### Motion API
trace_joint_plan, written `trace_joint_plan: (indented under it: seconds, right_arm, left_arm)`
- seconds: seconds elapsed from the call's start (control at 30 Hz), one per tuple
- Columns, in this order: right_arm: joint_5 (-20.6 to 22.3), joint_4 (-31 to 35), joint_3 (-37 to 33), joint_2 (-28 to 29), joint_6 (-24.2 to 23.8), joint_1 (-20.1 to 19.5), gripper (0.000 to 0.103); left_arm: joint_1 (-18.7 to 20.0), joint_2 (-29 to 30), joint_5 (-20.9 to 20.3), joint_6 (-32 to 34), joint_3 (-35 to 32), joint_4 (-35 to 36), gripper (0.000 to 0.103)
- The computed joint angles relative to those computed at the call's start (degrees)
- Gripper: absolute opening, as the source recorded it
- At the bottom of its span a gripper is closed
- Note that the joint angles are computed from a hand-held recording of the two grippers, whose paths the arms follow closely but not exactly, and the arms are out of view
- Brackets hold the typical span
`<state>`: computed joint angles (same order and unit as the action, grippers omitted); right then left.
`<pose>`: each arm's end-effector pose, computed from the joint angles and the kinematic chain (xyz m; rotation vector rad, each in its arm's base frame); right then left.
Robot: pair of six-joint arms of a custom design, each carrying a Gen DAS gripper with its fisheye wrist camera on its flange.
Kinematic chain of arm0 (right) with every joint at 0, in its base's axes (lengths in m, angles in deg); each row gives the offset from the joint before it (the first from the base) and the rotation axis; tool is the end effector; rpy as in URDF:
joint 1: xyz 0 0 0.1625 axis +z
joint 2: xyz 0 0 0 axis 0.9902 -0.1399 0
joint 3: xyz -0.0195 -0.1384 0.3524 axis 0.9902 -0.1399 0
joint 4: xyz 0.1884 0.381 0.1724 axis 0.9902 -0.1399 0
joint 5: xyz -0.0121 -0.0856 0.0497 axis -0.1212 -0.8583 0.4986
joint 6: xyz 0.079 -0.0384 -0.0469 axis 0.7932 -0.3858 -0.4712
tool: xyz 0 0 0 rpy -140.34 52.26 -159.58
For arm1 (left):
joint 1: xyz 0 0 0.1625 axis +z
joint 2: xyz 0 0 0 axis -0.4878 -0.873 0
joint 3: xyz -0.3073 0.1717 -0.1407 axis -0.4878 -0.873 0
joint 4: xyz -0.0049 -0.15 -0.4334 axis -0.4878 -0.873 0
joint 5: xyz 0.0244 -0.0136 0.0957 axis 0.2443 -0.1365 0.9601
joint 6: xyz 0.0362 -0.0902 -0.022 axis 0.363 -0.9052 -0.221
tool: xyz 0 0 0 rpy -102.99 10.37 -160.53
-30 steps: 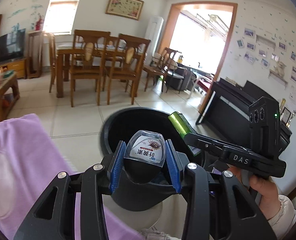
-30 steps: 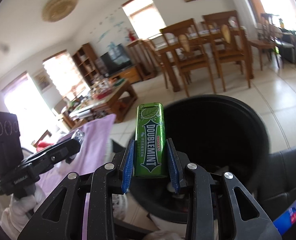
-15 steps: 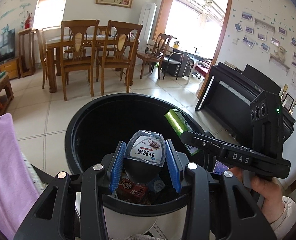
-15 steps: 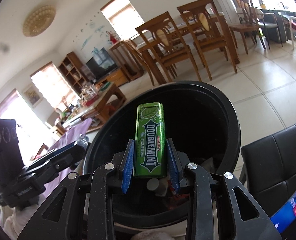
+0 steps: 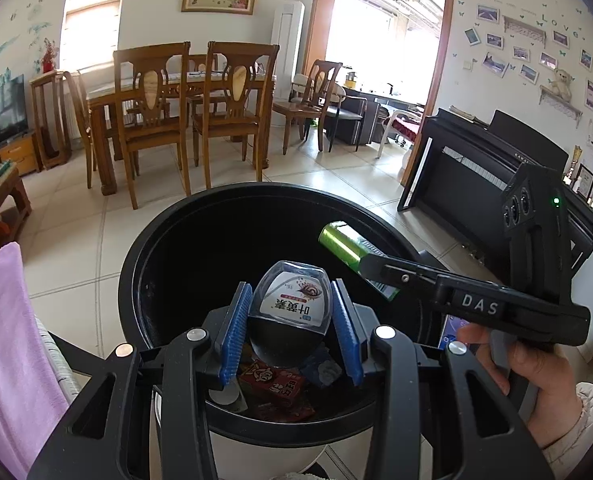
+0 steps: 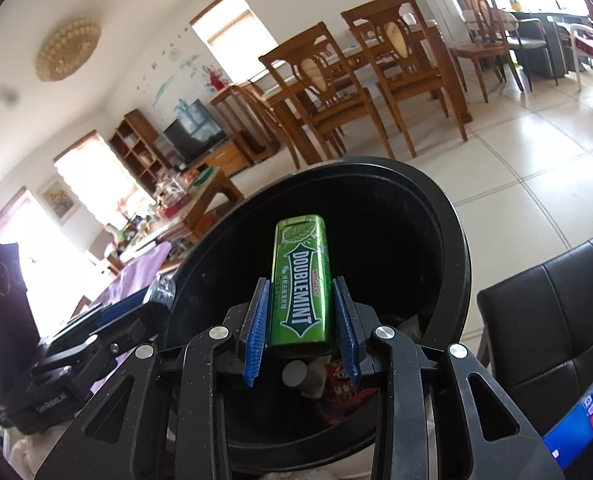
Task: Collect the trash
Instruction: 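Carry the bottle and green gum to the bin and release both, then grasp the battery card with the left tool while the right tool grasps the purple tube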
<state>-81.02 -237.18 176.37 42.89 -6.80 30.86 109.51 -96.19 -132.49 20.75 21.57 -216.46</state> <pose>0.3494 -0.5908 -0.0506 0.2482 -2.6397 1.2617 0.0402 -0.6565 0.3287 1.0931 2.4597 -0.8114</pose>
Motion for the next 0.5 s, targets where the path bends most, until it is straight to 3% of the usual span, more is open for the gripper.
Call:
trace_joint_plan:
  seconds: [0.07,0.1,0.2,0.3,0.43,0.5]
  right_arm:
    - [0.1,-0.7,0.0,0.2,0.4,0.1,0.035]
    - [-0.1,-1.2,0.1,0.4,0.3,0.1,0.040]
    - [-0.3,-2.6,0.2,0.8,0.5,0.6,0.058]
    - [-1.2,-2.9,-0.1,1.2,0.8,1.4,0.063]
    - [-2.0,-2.8,-0.5,1.8,1.5,2.2,0.068]
    - [-2.6,-2.6,-1.1,2.3,1.5,2.9,0.070]
  left_arm:
    - [-0.3,-0.3,0.4,0.2,0.6,-1.2,0.042]
    - [-0.4,-0.4,0.9,0.2,0.9,-1.9,0.046]
    - [-0.6,-1.2,1.3,0.4,1.8,-4.3,0.067]
    - [-1.1,-1.9,2.2,1.6,3.1,-7.1,0.080]
    - [-1.5,-3.3,2.5,2.7,4.2,-8.4,0.084]
    - [-1.6,-3.9,2.7,3.0,4.4,-8.5,0.092]
